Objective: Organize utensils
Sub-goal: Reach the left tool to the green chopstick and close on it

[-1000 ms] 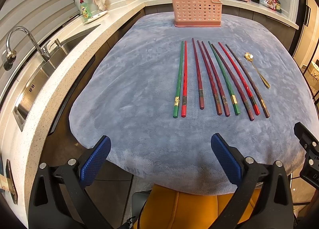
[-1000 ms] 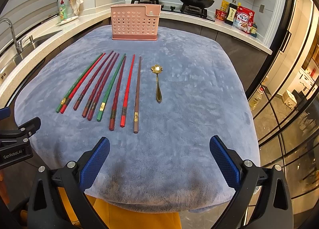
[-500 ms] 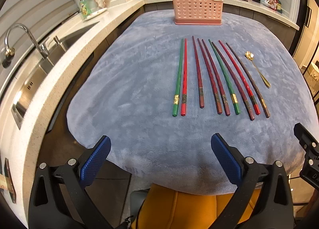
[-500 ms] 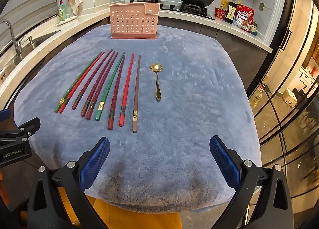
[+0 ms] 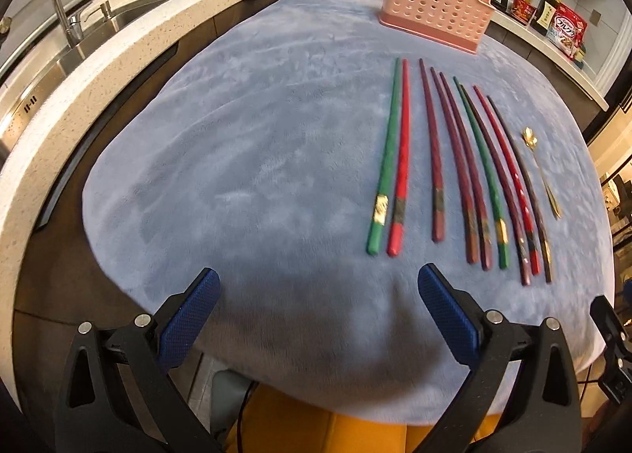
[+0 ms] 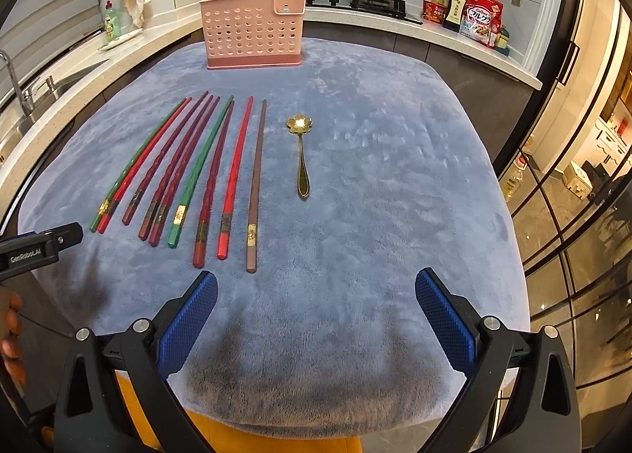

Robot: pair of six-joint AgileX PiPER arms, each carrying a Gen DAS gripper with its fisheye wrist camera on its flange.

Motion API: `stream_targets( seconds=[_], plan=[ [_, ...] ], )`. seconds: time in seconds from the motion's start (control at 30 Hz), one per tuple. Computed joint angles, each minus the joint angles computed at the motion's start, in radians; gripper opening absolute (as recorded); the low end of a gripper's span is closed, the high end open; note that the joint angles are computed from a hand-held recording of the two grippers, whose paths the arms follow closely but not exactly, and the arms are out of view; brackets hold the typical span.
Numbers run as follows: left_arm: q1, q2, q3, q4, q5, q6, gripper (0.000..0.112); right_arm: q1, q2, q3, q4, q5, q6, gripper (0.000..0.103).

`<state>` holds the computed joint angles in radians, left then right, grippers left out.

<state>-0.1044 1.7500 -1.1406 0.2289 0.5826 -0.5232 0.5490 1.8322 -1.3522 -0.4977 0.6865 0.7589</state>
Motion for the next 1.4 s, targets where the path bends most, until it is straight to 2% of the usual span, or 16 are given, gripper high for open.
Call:
stream_targets(
  seconds=[0.2,0.27,0.37,0.53,0.7,0.8,0.93,1.0,1.07,1.27,1.4],
  plan=[
    [0.009,0.067,-0.066,0.060,-0.009,-0.010,0.093,-0.013,0.040,-0.053,0.031,0.010,-0.034,0.096],
    [0.011,0.093,-0.092,0.050,-0.008,0.024,0.086,-0.017,0.054,-0.073,0.041,0.014,-0.046,0.096],
    [0.011,0.125,-0.121,0.044,-0.001,0.045,0.082,-0.025,0.075,-0.103,0.058,0.020,-0.066,0.096],
    [0.012,0.153,-0.143,0.047,0.001,0.064,0.079,-0.034,0.109,-0.155,0.075,0.031,-0.090,0.096],
    [0.022,0.165,-0.163,0.040,-0.005,0.082,0.064,-0.059,0.158,-0.220,0.116,0.022,-0.138,0.096],
    [0.027,0.170,-0.176,0.033,-0.001,0.088,0.051,-0.093,0.202,-0.275,0.173,0.011,-0.187,0.096],
    [0.036,0.179,-0.198,0.005,0.008,0.118,0.033,-0.115,0.266,-0.361,0.203,0.025,-0.235,0.081],
    [0.040,0.182,-0.206,-0.008,0.010,0.130,0.027,-0.130,0.310,-0.421,0.235,0.040,-0.271,0.074],
    [0.041,0.188,-0.218,-0.016,0.018,0.133,0.021,-0.145,0.345,-0.465,0.279,0.052,-0.307,0.062],
    [0.038,0.189,-0.222,-0.014,0.025,0.121,0.017,-0.192,0.421,-0.553,0.463,0.080,-0.424,0.032],
    [0.039,0.191,-0.226,-0.018,0.027,0.107,0.017,-0.187,0.426,-0.546,0.457,0.070,-0.419,0.028]
  ],
)
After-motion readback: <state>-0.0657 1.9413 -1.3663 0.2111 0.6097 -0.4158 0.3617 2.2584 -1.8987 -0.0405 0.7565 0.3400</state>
